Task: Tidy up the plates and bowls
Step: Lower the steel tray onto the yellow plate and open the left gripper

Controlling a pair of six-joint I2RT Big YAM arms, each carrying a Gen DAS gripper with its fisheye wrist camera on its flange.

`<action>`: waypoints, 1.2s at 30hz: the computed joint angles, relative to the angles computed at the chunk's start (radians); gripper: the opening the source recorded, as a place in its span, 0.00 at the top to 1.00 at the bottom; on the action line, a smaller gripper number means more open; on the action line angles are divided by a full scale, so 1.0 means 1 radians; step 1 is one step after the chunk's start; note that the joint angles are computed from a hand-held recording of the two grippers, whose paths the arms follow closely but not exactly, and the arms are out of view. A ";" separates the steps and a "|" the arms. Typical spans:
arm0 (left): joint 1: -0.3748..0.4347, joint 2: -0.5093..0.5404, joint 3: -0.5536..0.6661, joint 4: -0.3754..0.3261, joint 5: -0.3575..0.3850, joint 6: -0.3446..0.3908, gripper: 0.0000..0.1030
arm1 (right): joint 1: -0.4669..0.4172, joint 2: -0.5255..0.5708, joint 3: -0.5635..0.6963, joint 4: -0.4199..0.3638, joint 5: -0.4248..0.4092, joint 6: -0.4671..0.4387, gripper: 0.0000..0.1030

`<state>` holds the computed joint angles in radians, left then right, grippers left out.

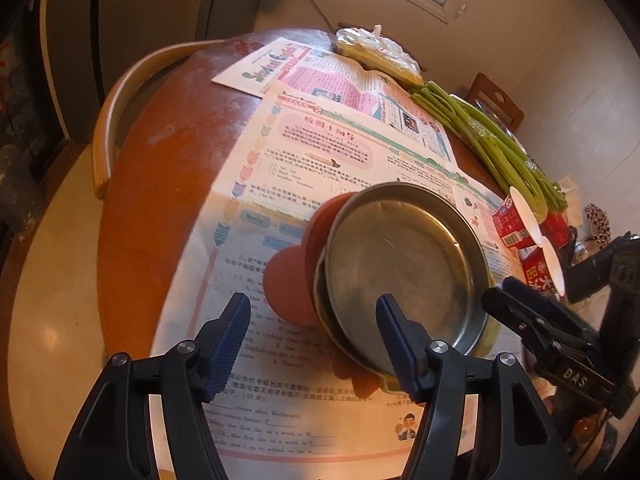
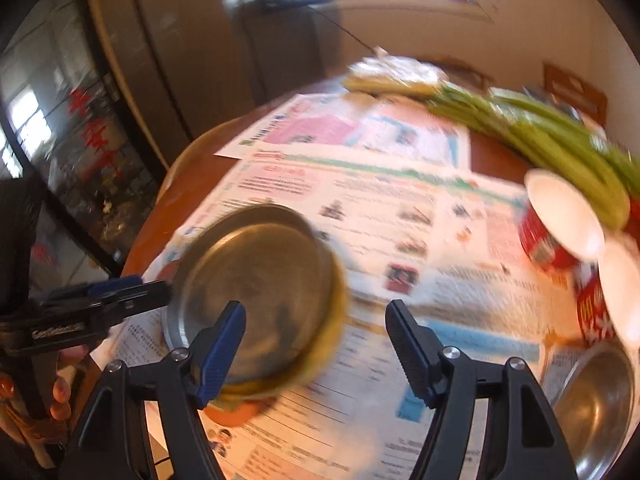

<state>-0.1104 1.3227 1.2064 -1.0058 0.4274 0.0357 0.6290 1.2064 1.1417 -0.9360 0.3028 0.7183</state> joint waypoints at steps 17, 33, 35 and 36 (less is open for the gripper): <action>-0.057 0.083 0.038 -0.029 0.055 -0.021 0.36 | 0.001 0.099 0.010 0.066 -0.199 -0.062 0.29; -0.212 0.213 0.187 -0.019 -0.015 -0.030 0.37 | -0.102 0.066 -0.007 0.030 -0.177 -0.062 0.29; -0.226 0.230 0.203 -0.019 -0.015 -0.039 0.36 | -0.121 0.057 -0.014 0.027 -0.179 -0.057 0.29; -0.231 0.235 0.209 -0.017 -0.017 -0.044 0.36 | -0.131 0.054 -0.016 0.025 -0.181 -0.056 0.29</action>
<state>-0.3415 1.5580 1.4155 -1.0225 0.4109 -0.0080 0.4979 1.2602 1.1253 -0.9106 0.1220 0.6619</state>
